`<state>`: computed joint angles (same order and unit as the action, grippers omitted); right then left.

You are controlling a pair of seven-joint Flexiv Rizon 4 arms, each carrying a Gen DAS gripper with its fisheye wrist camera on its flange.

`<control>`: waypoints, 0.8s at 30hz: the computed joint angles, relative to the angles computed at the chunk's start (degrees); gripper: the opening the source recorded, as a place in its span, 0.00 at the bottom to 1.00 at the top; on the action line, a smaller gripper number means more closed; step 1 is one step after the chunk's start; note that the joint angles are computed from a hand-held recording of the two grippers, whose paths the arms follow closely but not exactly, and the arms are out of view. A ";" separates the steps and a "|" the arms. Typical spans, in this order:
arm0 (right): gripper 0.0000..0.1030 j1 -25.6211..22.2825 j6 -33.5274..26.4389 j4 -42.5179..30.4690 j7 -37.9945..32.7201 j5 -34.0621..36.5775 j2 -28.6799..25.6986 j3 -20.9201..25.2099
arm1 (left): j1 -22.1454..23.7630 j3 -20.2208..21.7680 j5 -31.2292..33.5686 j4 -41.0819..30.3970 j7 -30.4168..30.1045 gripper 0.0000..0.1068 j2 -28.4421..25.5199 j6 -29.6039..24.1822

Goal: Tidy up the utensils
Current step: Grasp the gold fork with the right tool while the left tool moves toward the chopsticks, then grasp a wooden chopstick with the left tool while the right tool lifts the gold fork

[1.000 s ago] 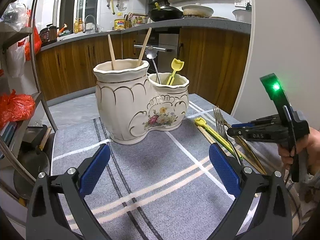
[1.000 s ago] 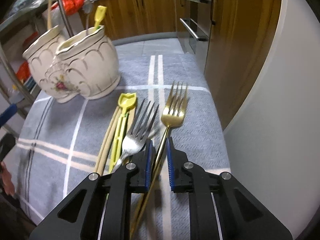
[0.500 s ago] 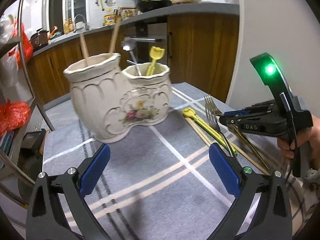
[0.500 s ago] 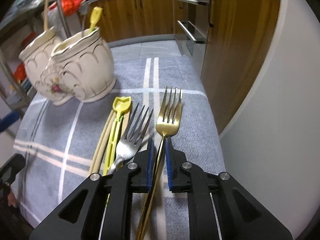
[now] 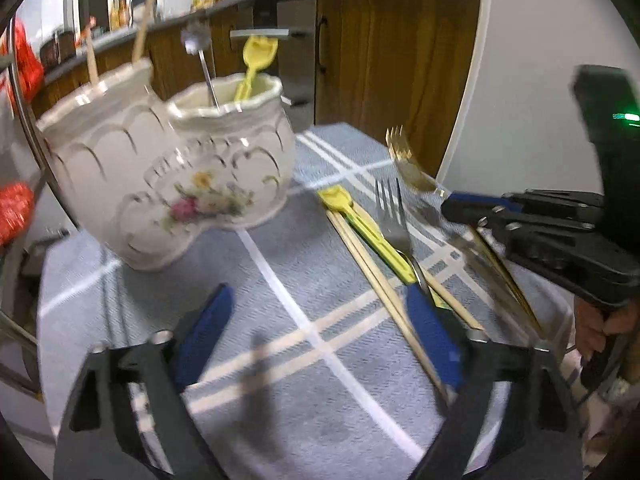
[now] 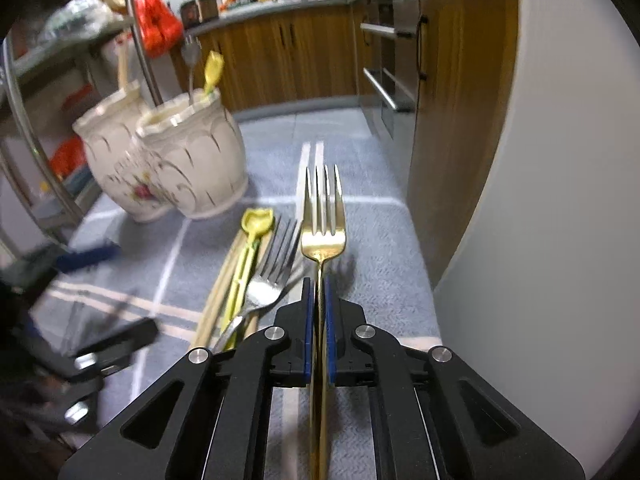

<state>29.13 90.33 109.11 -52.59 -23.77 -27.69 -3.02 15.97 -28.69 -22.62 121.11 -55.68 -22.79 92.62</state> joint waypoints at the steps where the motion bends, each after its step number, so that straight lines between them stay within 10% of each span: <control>1: 0.06 0.75 2.32 1.07 0.31 -0.10 0.43 -1.17 | -1.18 1.27 -0.12 -0.60 -0.79 0.71 -0.13 -1.08; 16: 0.06 9.83 14.34 7.13 -6.66 9.73 3.65 -10.29 | -21.01 23.86 5.54 -8.87 -12.26 0.65 -3.29 -7.05; 24: 0.06 7.92 14.12 6.51 -11.56 14.51 3.96 -6.74 | -21.79 24.96 8.48 -10.64 -14.62 0.47 -4.28 -7.94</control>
